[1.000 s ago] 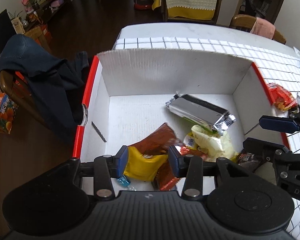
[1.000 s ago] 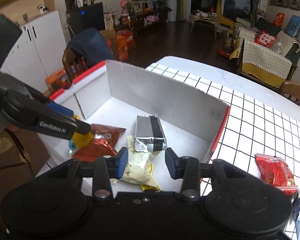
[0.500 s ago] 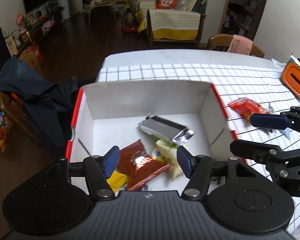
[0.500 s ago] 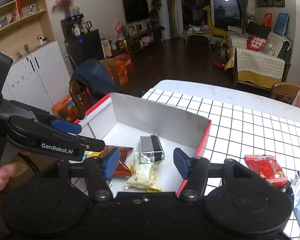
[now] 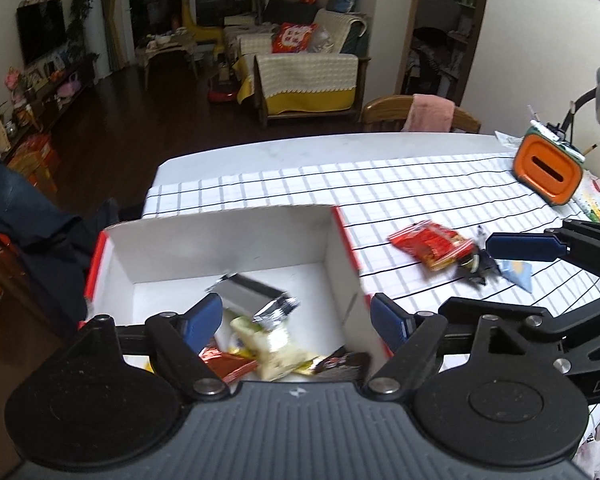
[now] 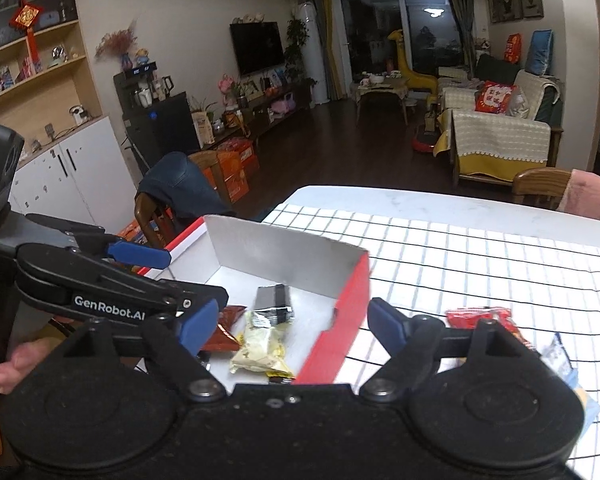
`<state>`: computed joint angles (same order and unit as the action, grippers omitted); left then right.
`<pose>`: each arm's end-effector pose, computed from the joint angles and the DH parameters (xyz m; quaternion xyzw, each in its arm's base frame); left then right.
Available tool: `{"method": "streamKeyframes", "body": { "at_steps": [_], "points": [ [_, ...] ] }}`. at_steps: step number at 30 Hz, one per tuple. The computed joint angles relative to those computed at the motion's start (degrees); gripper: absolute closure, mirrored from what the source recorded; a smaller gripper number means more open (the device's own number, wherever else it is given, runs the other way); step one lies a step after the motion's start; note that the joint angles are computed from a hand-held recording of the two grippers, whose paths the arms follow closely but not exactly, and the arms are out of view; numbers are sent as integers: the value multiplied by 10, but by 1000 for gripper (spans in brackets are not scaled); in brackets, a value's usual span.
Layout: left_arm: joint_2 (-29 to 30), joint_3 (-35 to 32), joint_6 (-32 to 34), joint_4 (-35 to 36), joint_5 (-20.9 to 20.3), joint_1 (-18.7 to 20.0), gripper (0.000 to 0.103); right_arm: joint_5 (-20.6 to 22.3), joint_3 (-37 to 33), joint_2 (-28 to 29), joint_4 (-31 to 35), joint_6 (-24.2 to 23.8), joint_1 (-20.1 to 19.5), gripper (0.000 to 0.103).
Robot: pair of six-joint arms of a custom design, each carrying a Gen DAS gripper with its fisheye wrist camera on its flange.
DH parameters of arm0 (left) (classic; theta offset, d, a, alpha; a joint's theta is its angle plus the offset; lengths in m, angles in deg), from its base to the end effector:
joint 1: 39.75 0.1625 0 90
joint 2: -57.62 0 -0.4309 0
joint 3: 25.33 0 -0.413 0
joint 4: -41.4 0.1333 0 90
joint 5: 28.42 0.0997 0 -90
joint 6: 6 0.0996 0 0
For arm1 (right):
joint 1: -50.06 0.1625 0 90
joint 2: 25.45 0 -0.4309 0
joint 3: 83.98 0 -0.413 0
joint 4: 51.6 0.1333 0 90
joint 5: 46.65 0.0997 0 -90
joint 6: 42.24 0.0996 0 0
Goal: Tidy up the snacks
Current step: 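Move both tools back over the remaining snacks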
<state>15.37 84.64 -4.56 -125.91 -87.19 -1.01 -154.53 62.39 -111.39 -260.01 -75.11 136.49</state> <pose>-0.3429 -0.5122 0.0027 0.4058 0.8700 -0.1860 0.2094 0.0796 -0.3732 0.2674 0.1457 -0.8550 0.4123 0.2788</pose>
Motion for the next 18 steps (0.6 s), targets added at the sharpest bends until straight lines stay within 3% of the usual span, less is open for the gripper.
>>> {"method": "streamKeyframes", "body": {
  "at_steps": [9,11,18],
  "points": [
    [41,-14,-18,-10,-14,-33,19,51,41,-116,53,-11,-71,12],
    [53,-20,-24,-11,-18,-39,19,68,51,-146,65,-17,-96,6],
    [101,-49,-62,4,-39,-57,19,127,71,-258,141,-50,-195,1]
  ]
}}
